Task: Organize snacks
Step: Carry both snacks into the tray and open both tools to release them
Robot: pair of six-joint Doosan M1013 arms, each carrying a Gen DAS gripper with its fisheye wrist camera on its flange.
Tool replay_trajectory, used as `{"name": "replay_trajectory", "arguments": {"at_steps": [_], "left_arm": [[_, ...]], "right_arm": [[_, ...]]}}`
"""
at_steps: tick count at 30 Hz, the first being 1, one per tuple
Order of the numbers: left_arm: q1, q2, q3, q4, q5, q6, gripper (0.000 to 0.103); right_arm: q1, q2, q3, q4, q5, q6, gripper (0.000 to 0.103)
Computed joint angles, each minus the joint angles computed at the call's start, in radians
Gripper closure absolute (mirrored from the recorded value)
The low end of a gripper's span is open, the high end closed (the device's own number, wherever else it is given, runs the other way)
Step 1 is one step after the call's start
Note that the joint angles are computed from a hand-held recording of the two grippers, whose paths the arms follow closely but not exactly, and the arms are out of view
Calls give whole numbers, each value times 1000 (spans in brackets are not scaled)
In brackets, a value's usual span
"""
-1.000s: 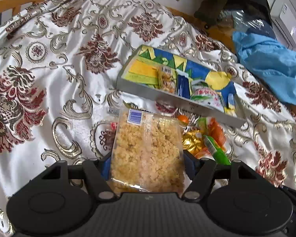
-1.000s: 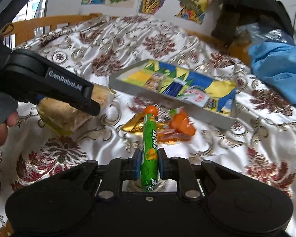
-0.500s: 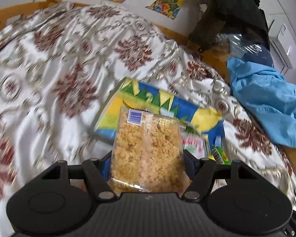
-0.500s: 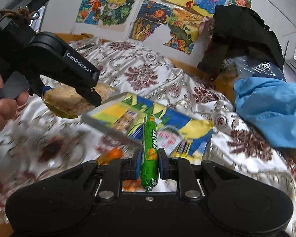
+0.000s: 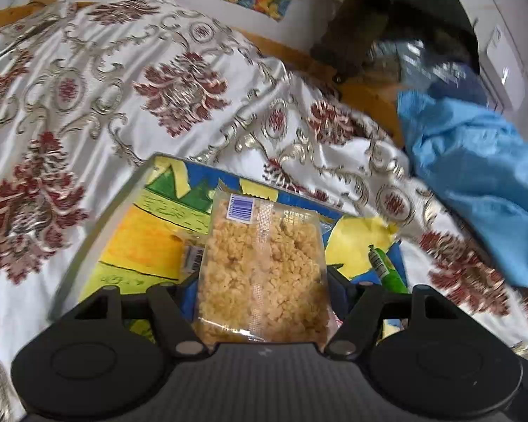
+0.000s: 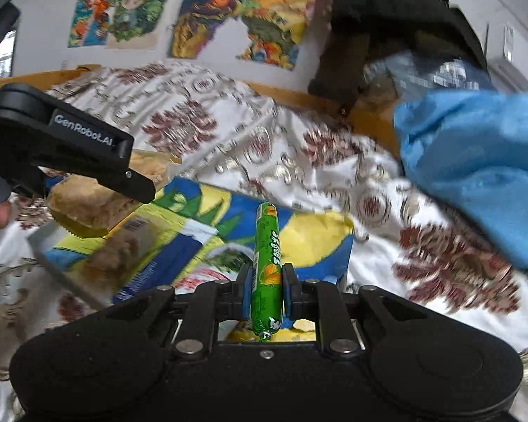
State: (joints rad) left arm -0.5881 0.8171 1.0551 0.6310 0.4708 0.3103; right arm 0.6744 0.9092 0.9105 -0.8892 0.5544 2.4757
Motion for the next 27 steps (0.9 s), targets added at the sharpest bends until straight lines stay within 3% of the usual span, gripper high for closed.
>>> {"name": "replay_trajectory", "arguments": {"at_steps": [6, 12, 14, 16, 19, 21, 27], "left_arm": [[-5, 72, -105, -139, 60, 230, 30], [-14, 94, -126, -167, 74, 273, 30], [-14, 96, -127, -164, 89, 258, 28], [-14, 88, -114, -143, 93, 205, 19], [-17, 65, -84, -80, 90, 114, 14], [-22, 42, -53, -12, 80, 49, 5], [-47, -52, 67, 224, 34, -179, 0]], "right_arm": [[-18, 33, -31, 128, 17, -31, 85], [-19, 44, -31, 129, 13, 5, 83], [-19, 45, -31, 123, 10, 12, 75], [-16, 31, -11, 99, 2, 44, 61], [-14, 9, 18, 69, -7, 82, 53], [-9, -17, 55, 11, -24, 147, 47], [13, -111, 177, -244, -73, 431, 19]]}}
